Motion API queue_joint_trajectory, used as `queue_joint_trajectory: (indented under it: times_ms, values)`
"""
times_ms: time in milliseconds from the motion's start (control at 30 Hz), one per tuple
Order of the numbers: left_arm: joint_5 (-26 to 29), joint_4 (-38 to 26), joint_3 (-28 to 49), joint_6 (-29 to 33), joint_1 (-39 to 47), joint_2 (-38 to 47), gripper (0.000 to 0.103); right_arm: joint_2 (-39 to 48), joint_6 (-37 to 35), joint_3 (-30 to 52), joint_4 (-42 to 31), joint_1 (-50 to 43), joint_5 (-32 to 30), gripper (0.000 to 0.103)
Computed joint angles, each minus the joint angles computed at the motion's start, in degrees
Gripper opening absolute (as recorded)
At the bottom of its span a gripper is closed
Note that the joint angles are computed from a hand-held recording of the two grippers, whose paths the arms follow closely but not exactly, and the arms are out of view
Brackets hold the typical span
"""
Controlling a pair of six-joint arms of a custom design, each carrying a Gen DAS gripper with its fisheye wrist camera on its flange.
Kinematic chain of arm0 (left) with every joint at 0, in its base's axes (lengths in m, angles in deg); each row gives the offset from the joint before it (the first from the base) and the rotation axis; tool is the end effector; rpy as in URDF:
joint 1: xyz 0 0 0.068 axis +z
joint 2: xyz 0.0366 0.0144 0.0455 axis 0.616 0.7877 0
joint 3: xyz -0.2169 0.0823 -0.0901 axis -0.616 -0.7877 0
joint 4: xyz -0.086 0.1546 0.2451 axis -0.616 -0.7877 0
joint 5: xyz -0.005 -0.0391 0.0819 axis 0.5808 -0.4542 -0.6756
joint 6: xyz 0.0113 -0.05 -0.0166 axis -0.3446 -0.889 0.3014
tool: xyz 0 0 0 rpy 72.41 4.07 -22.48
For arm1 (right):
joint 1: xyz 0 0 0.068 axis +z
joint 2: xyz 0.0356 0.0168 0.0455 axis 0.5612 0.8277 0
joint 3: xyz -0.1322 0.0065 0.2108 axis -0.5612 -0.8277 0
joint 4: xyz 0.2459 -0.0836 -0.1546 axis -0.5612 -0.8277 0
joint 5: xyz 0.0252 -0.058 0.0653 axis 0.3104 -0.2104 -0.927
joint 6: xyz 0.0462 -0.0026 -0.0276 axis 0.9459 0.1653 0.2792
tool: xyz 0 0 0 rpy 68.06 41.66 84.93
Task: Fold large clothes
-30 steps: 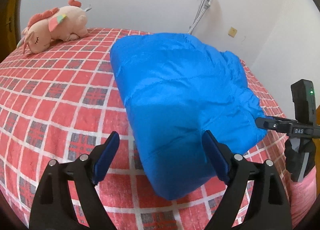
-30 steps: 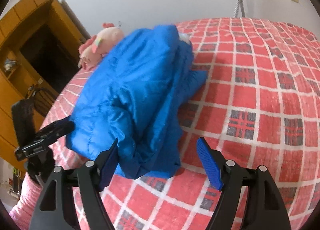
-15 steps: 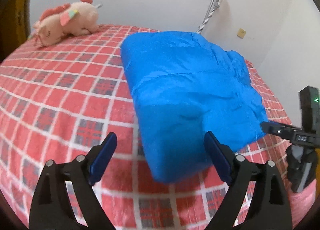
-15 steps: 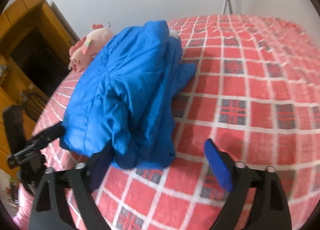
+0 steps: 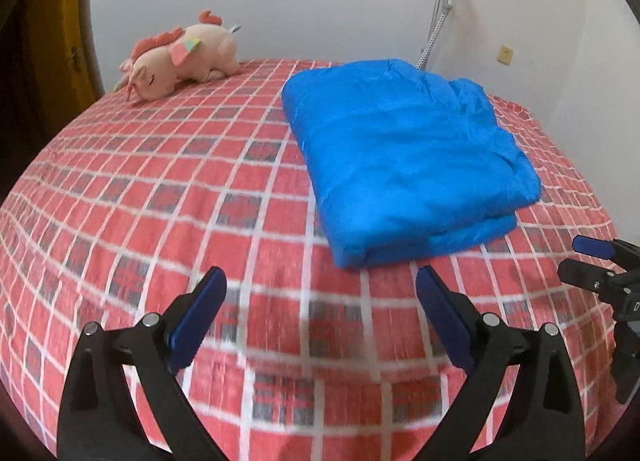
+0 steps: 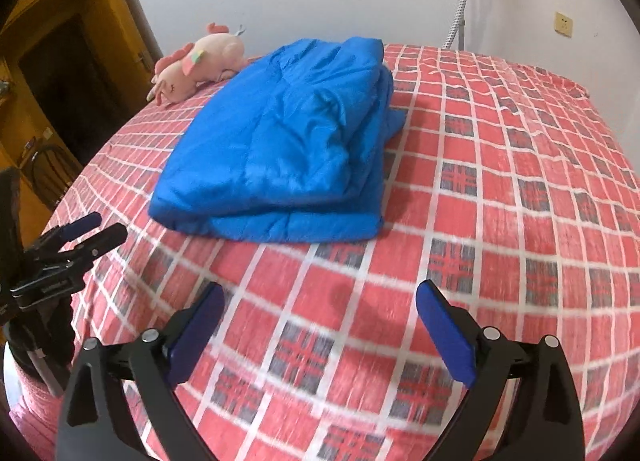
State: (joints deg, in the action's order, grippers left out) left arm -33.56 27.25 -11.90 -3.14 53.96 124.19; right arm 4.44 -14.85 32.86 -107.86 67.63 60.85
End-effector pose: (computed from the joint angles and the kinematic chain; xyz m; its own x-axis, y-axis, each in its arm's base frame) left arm 0.3968 0.0936 0.1925 -0.6587 0.3495 -0.6663 0.5275 0.8460 -0.0777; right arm 0.2361 0.1424 0.2250 -0.7566 0.3214 -0.5694 0.2504 0.9469 0.2018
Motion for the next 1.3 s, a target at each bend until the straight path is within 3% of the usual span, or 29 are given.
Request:
queue_joint_trajectory:
  times_ms: [567,1300]
  values:
    - [3.3,-2.5,-11.2,5.7,6.2,-11.8,0.095,-3.2,16.9,-0.4,-8.5,16.1,10.8,0.099]
    - [8.7,-8.2,-16.6,13.2,11.7,-21.7,0.095,-1.5,27.5,4.8,-18.3,26.1,18.6,0.099]
